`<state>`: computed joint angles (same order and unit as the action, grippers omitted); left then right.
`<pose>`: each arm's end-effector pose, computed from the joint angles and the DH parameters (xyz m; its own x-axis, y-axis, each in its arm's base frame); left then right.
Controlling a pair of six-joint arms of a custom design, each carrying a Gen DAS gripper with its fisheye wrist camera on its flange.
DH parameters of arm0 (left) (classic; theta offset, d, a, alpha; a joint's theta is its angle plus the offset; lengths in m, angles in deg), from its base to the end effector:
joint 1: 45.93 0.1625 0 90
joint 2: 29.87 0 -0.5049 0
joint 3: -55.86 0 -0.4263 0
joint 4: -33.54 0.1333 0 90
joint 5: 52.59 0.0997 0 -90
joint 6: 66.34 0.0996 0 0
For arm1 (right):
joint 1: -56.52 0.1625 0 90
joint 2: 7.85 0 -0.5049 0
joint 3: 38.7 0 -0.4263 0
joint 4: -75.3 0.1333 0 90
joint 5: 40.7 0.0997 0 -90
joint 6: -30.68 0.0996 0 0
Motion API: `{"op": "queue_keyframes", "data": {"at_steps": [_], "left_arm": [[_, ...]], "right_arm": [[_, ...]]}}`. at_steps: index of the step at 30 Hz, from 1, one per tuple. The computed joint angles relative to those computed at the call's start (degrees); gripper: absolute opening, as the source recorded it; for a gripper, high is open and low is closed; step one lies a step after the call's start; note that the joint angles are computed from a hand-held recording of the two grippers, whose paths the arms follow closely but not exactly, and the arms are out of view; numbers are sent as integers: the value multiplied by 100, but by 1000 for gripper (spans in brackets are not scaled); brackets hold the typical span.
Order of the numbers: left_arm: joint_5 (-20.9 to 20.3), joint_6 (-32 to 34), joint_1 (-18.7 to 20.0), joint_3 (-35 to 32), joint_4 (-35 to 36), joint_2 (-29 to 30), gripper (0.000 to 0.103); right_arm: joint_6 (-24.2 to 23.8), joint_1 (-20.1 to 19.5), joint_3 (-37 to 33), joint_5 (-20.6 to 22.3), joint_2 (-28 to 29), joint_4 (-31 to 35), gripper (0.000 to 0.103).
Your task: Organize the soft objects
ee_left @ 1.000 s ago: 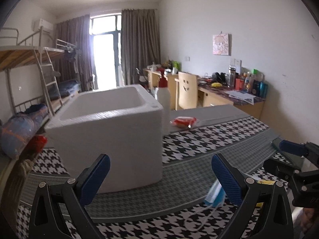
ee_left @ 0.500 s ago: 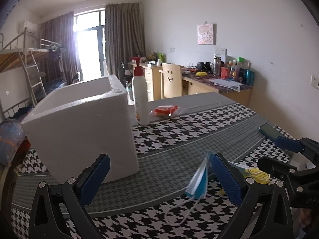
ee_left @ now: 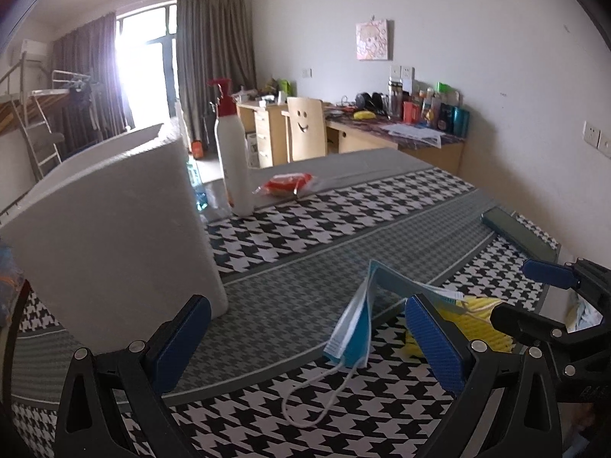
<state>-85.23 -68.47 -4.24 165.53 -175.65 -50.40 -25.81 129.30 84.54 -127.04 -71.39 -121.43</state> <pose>-0.2980 -0.5562 -0.0833 -0.6972 0.1008 -0.7098 0.6209 0.5799 -0.5275 -0.0385 -0.5960 0.2516 -0.7021 -0.4044 0.5861 -0.6949 0.5686 -0.4402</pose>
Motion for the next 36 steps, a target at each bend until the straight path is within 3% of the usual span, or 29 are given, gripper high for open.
{"op": "queue_keyframes", "data": {"at_steps": [8,13,21,27,33,36], "left_arm": [[-339,-245,121,-108,612,-43,102],[-347,-330,170,-193,878,-8,102],[-623,-379,264,-299,1133,13,92],[-810,-408,335,-353,1300,10,78],[-1035,-572,414,-400,1625,-26,57],[-1159,-470,429,-394,1531,-19,30]], "right_arm": [[5,-89,16,-37,-30,71,84],[59,-134,3,-80,-46,142,84],[102,-176,-51,-177,-14,255,84],[120,-193,-77,-214,1,309,84],[126,-222,-90,-217,-5,359,84],[124,-240,-85,-207,-9,370,84]]}}
